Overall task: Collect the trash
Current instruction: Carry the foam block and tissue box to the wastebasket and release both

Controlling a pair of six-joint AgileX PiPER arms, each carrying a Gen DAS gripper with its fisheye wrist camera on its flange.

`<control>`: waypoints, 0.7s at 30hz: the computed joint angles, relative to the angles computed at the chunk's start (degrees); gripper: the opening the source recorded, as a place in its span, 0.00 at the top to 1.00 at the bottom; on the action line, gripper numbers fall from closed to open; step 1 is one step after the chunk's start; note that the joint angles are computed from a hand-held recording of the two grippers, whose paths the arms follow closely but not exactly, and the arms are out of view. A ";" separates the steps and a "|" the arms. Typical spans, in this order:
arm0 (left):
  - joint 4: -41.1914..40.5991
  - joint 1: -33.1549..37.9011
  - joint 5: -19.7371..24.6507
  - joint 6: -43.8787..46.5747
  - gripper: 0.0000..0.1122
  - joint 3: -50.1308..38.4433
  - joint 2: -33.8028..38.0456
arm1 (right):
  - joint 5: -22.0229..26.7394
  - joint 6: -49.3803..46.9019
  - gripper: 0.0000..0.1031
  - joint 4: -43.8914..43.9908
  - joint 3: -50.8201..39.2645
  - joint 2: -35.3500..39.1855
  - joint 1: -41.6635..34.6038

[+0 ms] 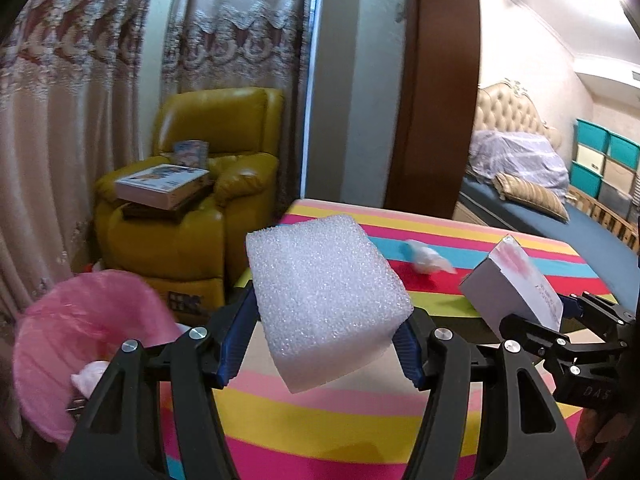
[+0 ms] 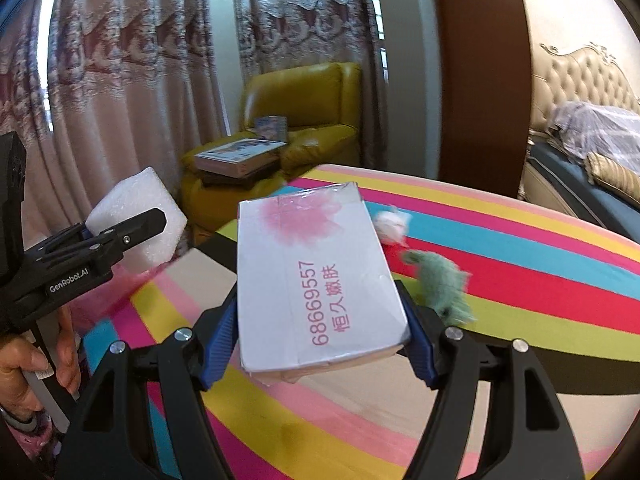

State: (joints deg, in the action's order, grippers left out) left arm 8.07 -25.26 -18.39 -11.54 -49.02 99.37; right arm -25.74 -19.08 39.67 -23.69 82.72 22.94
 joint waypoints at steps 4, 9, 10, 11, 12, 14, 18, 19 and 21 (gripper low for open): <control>7.96 6.31 -1.35 -5.58 0.48 3.33 -3.43 | 0.36 -0.84 0.33 1.11 -4.41 3.21 3.18; 19.80 13.56 -1.94 -14.28 0.48 5.15 -6.68 | 1.29 -3.36 0.33 3.35 -10.95 7.50 7.34; 22.23 14.92 -1.93 -16.11 0.48 5.51 -7.34 | 1.64 -4.08 0.33 3.95 -12.19 8.15 8.02; 25.59 16.87 -2.04 -18.66 0.48 5.65 -7.75 | 2.14 -5.21 0.33 4.88 -14.24 9.34 8.99; 27.57 18.43 -2.11 -20.02 0.48 5.76 -7.96 | 2.20 -5.76 0.33 5.48 -15.16 9.94 9.76; 32.41 21.83 -2.31 -23.41 0.48 5.56 -7.98 | 3.41 -7.79 0.33 6.98 -18.59 11.90 11.01; 47.03 29.14 -2.99 -35.30 0.48 2.70 -5.93 | 6.86 -12.74 0.33 10.96 -27.18 17.33 13.15; 51.58 30.94 -3.11 -39.05 0.48 1.46 -4.95 | 7.64 -13.37 0.33 11.55 -29.00 18.56 13.42; 56.59 34.00 -4.39 -42.89 0.48 0.33 -3.41 | 9.13 -16.87 0.33 14.85 -33.49 21.70 14.56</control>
